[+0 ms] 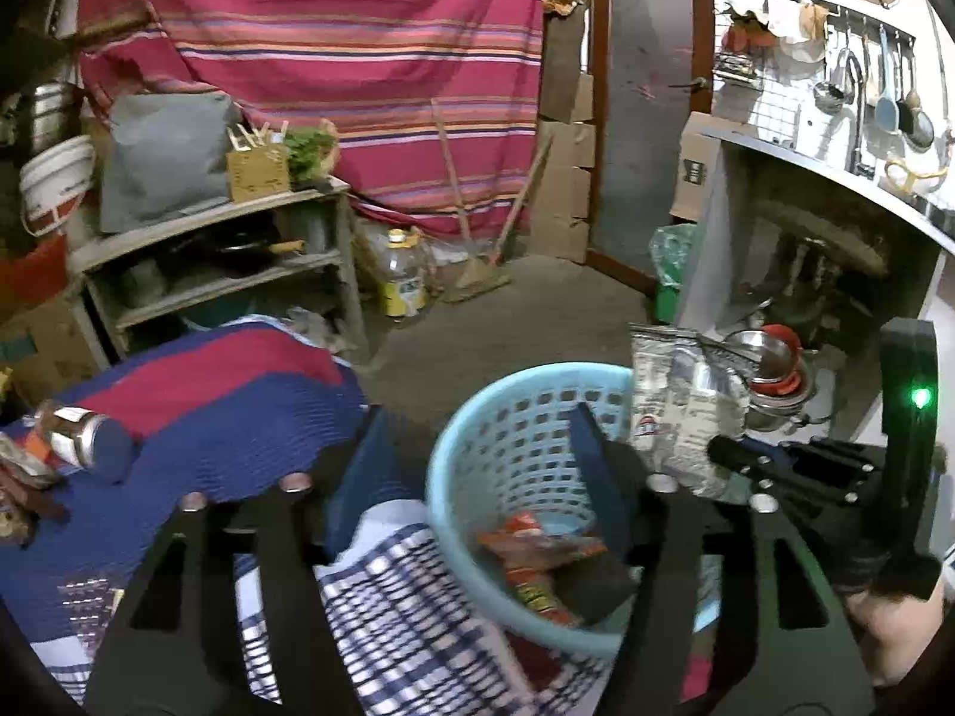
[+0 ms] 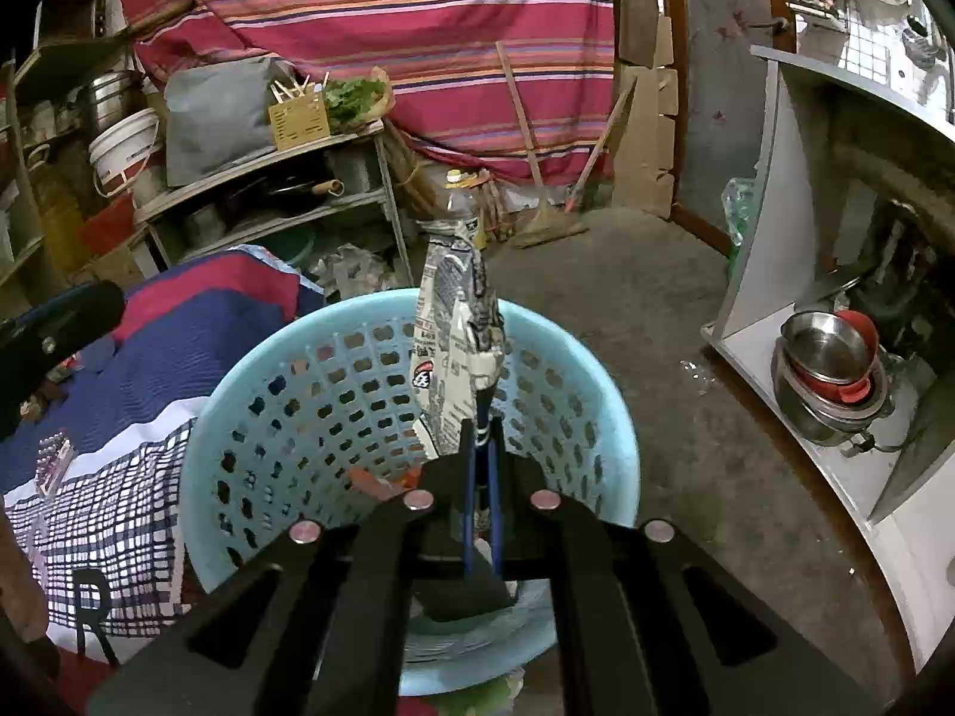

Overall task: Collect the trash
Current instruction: 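Open the left tool to drop the orange wrapper while the right tool releases the clear packet into the basket, then move both open tools back over the trash on the table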

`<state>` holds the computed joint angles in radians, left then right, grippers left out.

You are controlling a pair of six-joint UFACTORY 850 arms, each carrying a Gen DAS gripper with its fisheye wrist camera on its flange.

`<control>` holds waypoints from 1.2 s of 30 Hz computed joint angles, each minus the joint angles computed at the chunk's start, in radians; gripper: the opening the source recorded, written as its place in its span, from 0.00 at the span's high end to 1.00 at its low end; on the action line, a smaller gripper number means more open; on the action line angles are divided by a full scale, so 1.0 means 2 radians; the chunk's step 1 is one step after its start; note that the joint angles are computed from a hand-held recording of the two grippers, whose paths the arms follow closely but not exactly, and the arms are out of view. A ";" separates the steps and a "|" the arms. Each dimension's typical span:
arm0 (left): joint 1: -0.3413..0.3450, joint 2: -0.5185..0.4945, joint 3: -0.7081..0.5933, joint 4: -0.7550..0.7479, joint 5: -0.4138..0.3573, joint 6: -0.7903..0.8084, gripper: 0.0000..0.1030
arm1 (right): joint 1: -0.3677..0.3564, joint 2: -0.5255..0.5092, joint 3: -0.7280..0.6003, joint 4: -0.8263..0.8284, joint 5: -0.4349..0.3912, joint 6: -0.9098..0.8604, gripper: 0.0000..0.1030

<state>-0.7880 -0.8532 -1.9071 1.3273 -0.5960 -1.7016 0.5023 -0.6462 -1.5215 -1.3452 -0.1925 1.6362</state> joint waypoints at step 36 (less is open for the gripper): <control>0.064 0.268 0.414 0.111 -0.085 -0.270 0.11 | 0.102 -0.045 -0.083 -0.049 -0.119 0.043 0.25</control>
